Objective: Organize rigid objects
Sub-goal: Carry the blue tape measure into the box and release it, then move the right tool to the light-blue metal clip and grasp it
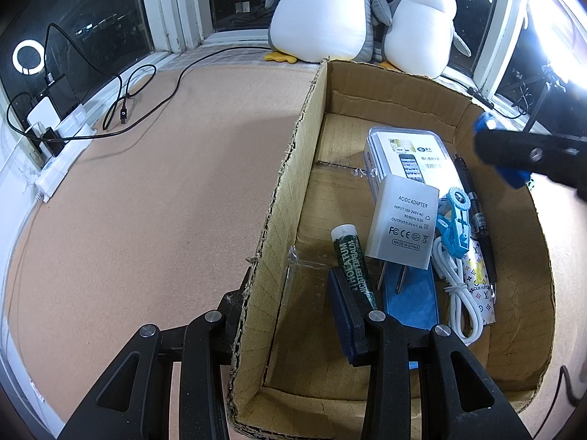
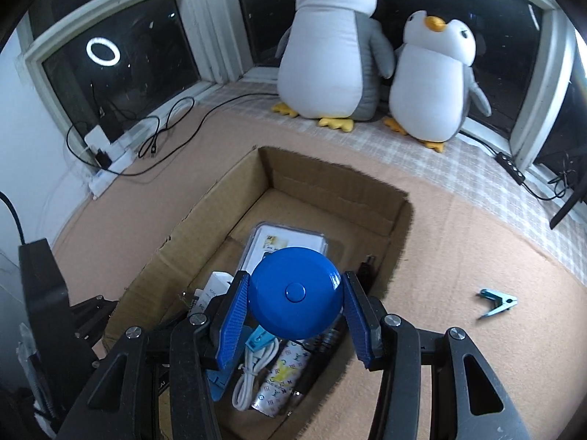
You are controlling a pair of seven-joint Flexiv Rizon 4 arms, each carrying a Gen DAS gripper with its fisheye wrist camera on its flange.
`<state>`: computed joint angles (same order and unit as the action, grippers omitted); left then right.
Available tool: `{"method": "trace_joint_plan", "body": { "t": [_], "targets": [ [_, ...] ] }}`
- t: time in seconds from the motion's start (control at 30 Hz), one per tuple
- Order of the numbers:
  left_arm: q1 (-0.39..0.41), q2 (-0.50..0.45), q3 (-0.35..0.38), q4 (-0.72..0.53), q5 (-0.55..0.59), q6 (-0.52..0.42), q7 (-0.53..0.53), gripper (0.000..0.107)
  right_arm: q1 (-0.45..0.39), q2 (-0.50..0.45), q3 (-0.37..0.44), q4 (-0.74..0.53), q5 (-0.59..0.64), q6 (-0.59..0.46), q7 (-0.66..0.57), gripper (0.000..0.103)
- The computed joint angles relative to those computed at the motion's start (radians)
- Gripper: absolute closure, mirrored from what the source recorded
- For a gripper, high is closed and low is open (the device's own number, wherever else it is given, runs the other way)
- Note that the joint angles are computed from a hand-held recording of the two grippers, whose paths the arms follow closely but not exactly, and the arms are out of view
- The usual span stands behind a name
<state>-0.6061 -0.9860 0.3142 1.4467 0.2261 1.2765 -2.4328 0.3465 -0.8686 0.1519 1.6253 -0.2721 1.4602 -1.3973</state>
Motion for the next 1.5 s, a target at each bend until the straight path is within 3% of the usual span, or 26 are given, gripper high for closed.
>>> {"method": "trace_joint_plan", "body": {
  "t": [0.33,0.43,0.5,0.7,1.0,1.1,1.5],
  "targets": [
    [0.0,0.0,0.0,0.0,0.002,0.001,-0.003,0.066,0.001,-0.009,0.013,-0.002,-0.006,0.0,-0.017,0.056],
    [-0.001,0.0,0.0,0.0,0.003,0.0,-0.004,0.066,-0.007,-0.009,0.025,0.001,0.004,0.018,-0.025,0.04],
    [0.0,-0.002,-0.001,-0.001,0.003,0.001,-0.004,0.066,-0.006,-0.007,0.021,0.006,0.007,0.036,-0.024,0.038],
    [0.0,-0.002,-0.001,-0.001,0.002,0.002,-0.003,0.066,-0.004,0.01,0.006,0.024,0.015,0.055,-0.004,0.038],
    [0.0,-0.003,0.0,-0.002,0.001,0.003,-0.004,0.066,-0.077,0.035,0.03,0.043,0.066,0.057,0.054,0.038],
    [0.0,-0.003,0.0,-0.002,0.001,0.002,-0.003,0.066,-0.083,0.043,0.002,0.051,0.077,0.057,0.088,0.038],
    [0.0,-0.004,0.0,-0.002,0.0,0.004,-0.002,0.066,-0.17,0.005,-0.024,-0.021,0.127,-0.042,0.221,0.038]
  ]
}}
